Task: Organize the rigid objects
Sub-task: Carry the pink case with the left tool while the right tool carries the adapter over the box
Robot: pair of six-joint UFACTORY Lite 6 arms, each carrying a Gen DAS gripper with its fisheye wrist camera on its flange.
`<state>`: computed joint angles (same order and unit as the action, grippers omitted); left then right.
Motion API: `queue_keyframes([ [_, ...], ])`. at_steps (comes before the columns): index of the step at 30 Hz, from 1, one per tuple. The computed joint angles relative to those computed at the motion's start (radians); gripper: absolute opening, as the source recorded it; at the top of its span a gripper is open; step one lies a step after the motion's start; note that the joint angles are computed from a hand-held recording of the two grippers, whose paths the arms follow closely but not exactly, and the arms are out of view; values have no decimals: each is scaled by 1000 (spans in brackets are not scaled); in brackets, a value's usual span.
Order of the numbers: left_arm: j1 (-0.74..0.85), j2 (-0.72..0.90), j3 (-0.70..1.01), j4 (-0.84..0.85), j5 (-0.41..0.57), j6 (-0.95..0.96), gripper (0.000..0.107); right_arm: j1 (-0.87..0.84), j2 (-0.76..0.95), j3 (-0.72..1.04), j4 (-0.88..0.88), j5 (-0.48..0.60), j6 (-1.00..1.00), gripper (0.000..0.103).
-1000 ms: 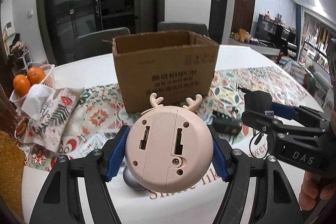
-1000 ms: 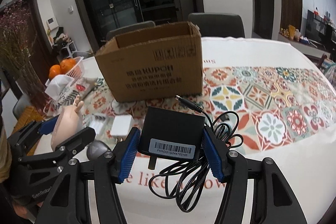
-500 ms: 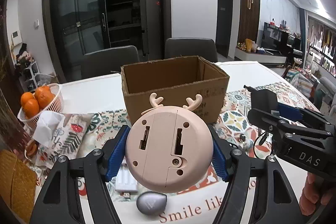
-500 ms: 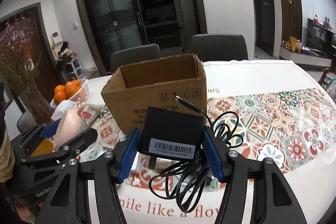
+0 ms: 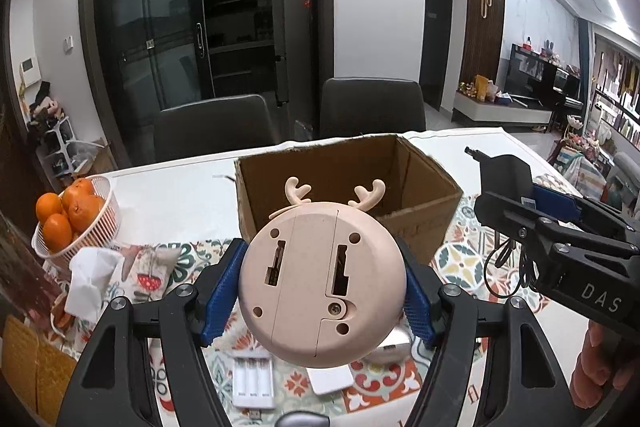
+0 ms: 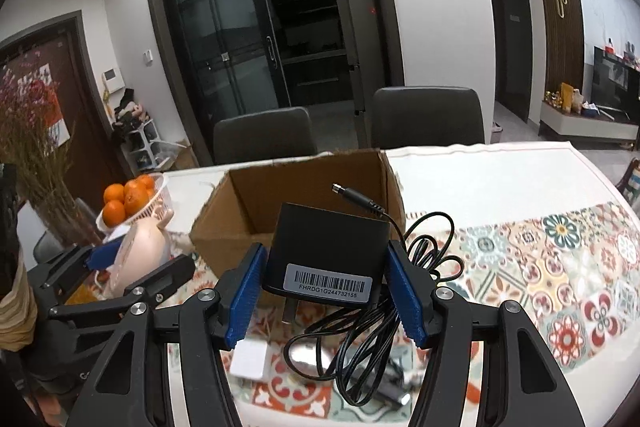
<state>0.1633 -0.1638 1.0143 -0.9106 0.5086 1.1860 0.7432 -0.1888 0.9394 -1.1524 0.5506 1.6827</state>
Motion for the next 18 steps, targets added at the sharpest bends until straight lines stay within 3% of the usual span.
queue_keyframes([
  [4, -27, 84, 119, 98, 10, -120, 70, -67, 68, 96, 83, -54, -129, 60],
  [10, -70, 204, 301, 265, 26, -311, 70, -197, 177, 240, 399, -160, -470, 60],
  [13, -89, 281, 404, 350, 45, -405, 70, -252, 235, 310, 595, -180, -684, 60],
  [18, -112, 409, 578, 450, 113, -504, 70, -297, 349, 452, 774, -158, -885, 60],
])
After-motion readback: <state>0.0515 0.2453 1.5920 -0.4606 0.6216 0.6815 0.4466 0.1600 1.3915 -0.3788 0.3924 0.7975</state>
